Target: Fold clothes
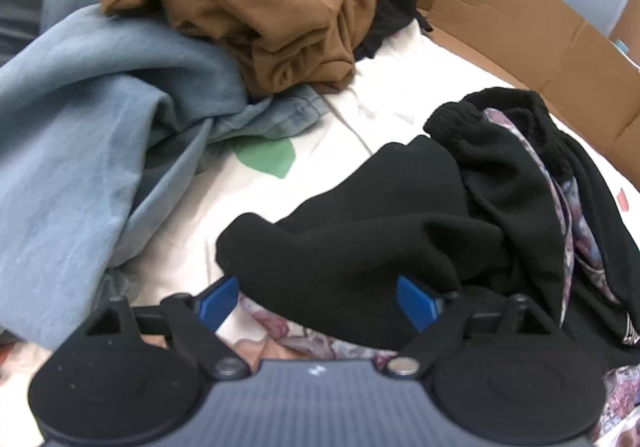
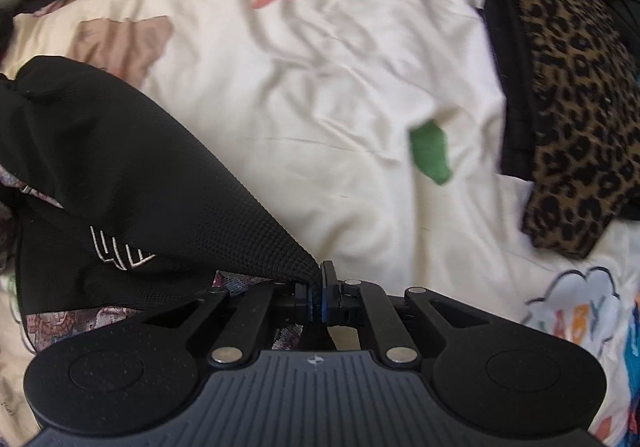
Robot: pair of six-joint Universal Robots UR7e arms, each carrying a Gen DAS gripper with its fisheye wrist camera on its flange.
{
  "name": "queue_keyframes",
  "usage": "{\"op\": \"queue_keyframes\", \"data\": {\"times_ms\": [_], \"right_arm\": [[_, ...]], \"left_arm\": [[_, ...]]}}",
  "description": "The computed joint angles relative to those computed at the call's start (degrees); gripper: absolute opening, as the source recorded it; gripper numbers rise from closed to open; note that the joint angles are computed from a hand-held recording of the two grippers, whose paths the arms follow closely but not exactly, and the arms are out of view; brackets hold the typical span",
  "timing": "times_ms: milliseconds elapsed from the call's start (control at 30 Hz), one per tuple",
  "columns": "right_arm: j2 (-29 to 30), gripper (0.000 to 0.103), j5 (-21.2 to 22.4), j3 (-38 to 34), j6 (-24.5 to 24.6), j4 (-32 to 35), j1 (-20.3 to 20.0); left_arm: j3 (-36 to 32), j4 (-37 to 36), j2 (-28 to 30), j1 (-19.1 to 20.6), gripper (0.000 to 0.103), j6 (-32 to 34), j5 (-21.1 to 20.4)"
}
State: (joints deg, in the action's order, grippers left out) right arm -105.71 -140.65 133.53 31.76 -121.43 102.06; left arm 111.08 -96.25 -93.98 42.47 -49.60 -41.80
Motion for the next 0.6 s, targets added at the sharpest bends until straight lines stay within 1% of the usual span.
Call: {"op": "queue_keyframes", "data": {"times_ms": [33,167,233,267,300,333,367,400,433,467,500,533,567,600], "right_arm": [[-0.37,0.002,-0.52,-0.10,0.48,1.09,-0.12],[-2.35,0.002,-2.83,-0.32,3.31,5.37,-0.93],[-3.42,0.002,-3.91,-0.24,4.73,7.07,-1.53],[-3.83,0.002,-4.08,-0.07,4.98,7.30,-1.94],[-3.91,0.003,-3.98,0.04,4.59,7.38,-2.27],[-3.84,0.004,-4.02,0.10,4.25,7.52,-2.47],[-2.98,0.006,-4.85,-0.08,4.04,8.09,-1.90],[-2.07,0.008,-5.80,-0.32,3.91,8.82,-1.25],[-0.85,0.012,-7.41,-0.72,4.02,10.08,-0.14],[-0.03,0.025,-8.56,-0.97,3.59,10.35,0.69],[0.34,0.031,-8.85,-1.11,3.22,9.69,1.27],[0.71,0.041,-9.13,-1.25,2.80,8.98,1.83],[1.05,0.045,-9.38,-1.38,2.33,8.16,2.38],[1.24,0.046,-9.36,-1.42,1.68,6.80,2.92]], "left_arm": [[-0.04,-0.95,0.44,0.58,0.090,1.23,-0.32],[-0.94,-5.32,2.67,5.12,0.091,4.89,-3.41],[-0.92,-7.92,3.68,6.95,0.089,6.86,-3.89],[-0.68,-10.39,4.15,7.79,0.084,8.58,-4.05],[-0.39,-13.27,4.64,8.64,0.076,10.54,-4.25],[-0.38,-15.38,4.98,9.46,0.071,11.86,-5.23],[-0.48,-17.15,5.26,10.27,0.056,12.91,-6.49],[-0.53,-18.38,5.50,10.89,0.032,13.39,-7.63],[-0.81,-19.25,5.78,11.66,0.020,13.89,-9.21],[-0.92,-19.63,5.89,11.96,0.008,14.44,-10.05],[-0.94,-19.88,5.94,12.06,0.008,14.99,-10.56],[-0.94,-20.02,5.89,11.96,0.008,15.79,-10.84],[-0.94,-20.14,5.83,11.82,0.007,16.71,-11.04],[-0.83,-19.84,5.48,11.48,0.007,16.82,-11.51]]}}
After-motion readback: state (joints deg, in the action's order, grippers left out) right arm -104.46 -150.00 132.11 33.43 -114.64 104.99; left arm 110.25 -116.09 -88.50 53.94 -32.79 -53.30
